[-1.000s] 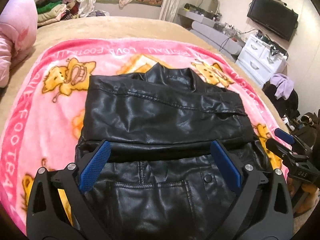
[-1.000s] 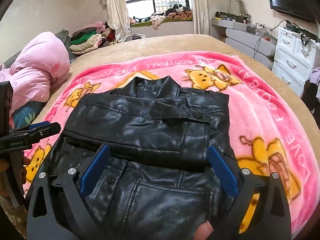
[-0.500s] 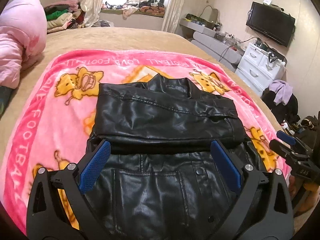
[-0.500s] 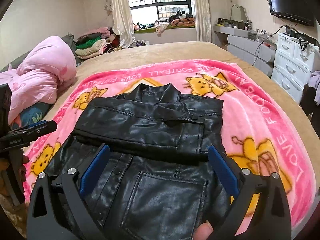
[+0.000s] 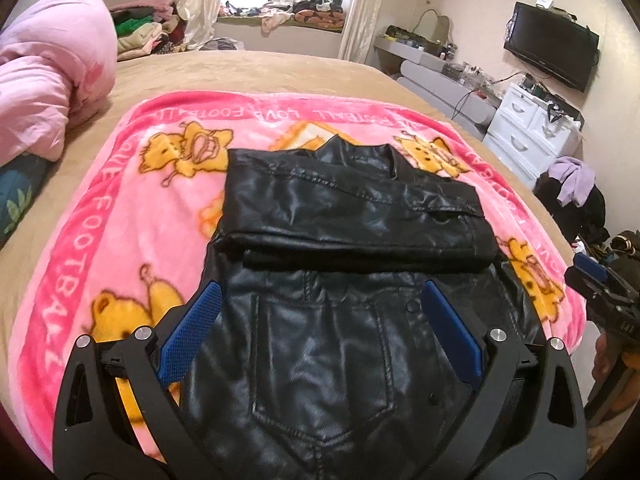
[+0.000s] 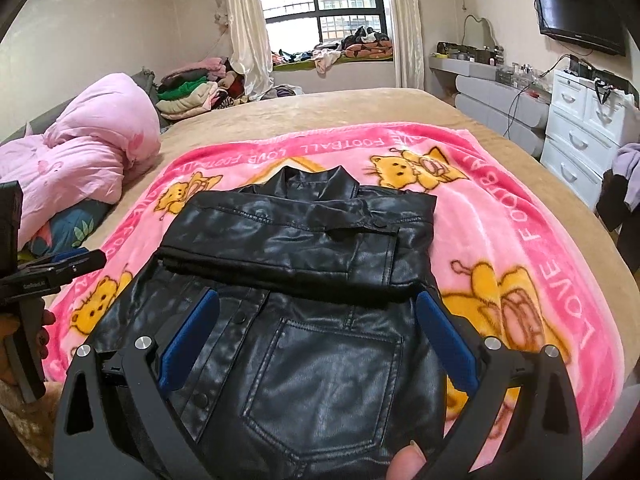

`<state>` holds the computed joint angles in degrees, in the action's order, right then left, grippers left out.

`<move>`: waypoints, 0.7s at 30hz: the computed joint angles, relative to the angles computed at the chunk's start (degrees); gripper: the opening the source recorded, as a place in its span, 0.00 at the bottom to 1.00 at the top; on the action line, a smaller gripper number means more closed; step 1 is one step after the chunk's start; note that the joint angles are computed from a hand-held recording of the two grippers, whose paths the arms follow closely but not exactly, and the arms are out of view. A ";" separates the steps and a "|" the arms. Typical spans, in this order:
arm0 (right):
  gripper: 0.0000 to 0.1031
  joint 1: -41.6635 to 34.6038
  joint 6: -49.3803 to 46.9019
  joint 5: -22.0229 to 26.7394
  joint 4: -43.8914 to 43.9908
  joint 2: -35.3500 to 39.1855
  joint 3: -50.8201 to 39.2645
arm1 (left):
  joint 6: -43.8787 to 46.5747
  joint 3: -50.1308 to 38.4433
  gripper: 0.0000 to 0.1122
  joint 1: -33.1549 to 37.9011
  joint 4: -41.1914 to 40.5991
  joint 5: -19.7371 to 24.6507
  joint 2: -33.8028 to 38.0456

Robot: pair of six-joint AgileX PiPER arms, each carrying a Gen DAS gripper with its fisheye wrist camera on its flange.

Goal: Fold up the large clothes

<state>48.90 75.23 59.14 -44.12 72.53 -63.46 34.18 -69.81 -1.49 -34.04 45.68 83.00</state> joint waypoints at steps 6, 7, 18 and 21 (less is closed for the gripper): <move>0.95 3.18 1.60 1.88 -0.53 -0.97 1.29 | 0.90 4.05 0.83 2.45 1.34 0.48 -2.47; 0.95 3.66 1.88 2.04 -0.41 -1.27 1.67 | 1.06 4.70 0.83 3.07 1.45 0.58 -2.69; 0.95 9.01 5.68 5.63 -0.79 -4.08 5.50 | 2.49 10.03 0.83 7.96 5.15 1.14 -3.98; 0.95 10.40 6.48 6.59 -0.54 -4.64 6.45 | 4.06 11.15 0.83 9.66 4.75 1.70 -4.45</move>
<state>59.30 81.72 65.73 -44.66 67.89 -57.01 38.23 -58.66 8.17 -29.29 47.39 78.55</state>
